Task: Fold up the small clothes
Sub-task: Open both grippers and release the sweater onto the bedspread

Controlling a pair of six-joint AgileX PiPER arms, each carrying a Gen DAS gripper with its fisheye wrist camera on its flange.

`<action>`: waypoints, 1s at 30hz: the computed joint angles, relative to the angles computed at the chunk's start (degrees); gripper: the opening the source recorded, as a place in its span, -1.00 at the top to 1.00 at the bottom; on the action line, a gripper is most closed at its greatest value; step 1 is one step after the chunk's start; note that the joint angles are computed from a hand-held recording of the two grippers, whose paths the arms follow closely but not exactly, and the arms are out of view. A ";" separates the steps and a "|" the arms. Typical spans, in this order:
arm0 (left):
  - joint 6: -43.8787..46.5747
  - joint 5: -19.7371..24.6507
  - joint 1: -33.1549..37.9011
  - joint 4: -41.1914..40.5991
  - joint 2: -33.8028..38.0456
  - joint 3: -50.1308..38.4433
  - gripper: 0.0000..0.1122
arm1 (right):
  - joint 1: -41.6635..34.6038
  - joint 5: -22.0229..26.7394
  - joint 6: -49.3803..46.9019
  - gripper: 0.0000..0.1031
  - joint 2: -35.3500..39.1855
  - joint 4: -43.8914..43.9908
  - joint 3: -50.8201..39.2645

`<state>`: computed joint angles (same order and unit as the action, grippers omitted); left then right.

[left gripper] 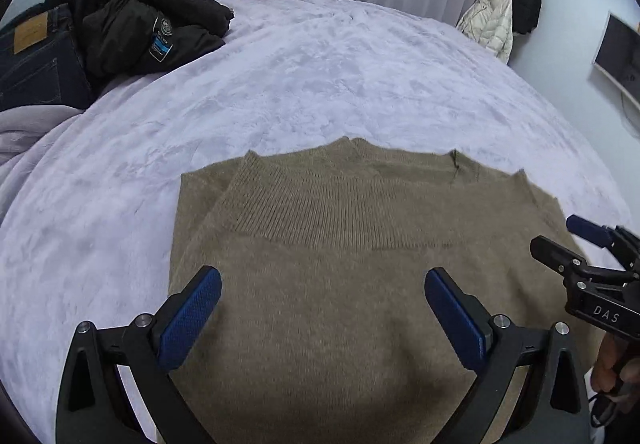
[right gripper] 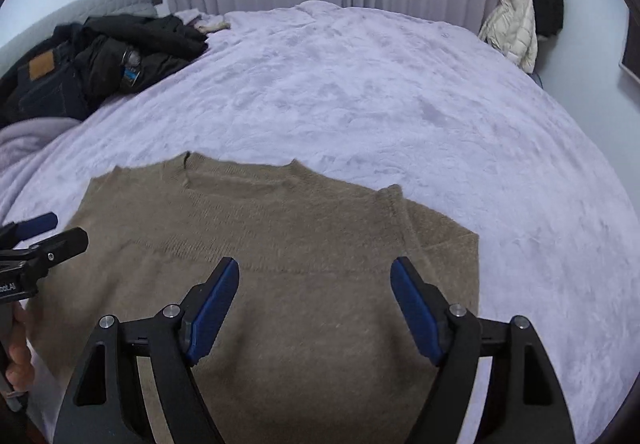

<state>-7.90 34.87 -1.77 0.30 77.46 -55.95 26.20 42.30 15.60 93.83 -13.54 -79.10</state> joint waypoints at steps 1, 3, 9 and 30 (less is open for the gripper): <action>-4.40 0.05 -2.18 4.93 -0.14 1.31 -0.82 | 2.81 1.81 3.46 -0.57 0.82 -4.81 0.07; -7.62 0.70 -3.44 8.49 0.39 3.76 -0.82 | 5.42 2.91 4.87 -0.57 1.87 -7.68 1.26; 6.64 -1.66 6.53 -4.58 -9.67 15.29 -0.82 | 2.66 -1.95 6.50 -0.57 -7.38 -6.05 15.20; -22.00 0.45 -11.60 16.13 -17.51 23.25 -0.82 | 15.34 -1.68 24.40 -0.64 -22.82 -16.58 33.94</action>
<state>-29.90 35.32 -13.37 16.43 59.95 -32.70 41.53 40.62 40.01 71.01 -30.12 -45.17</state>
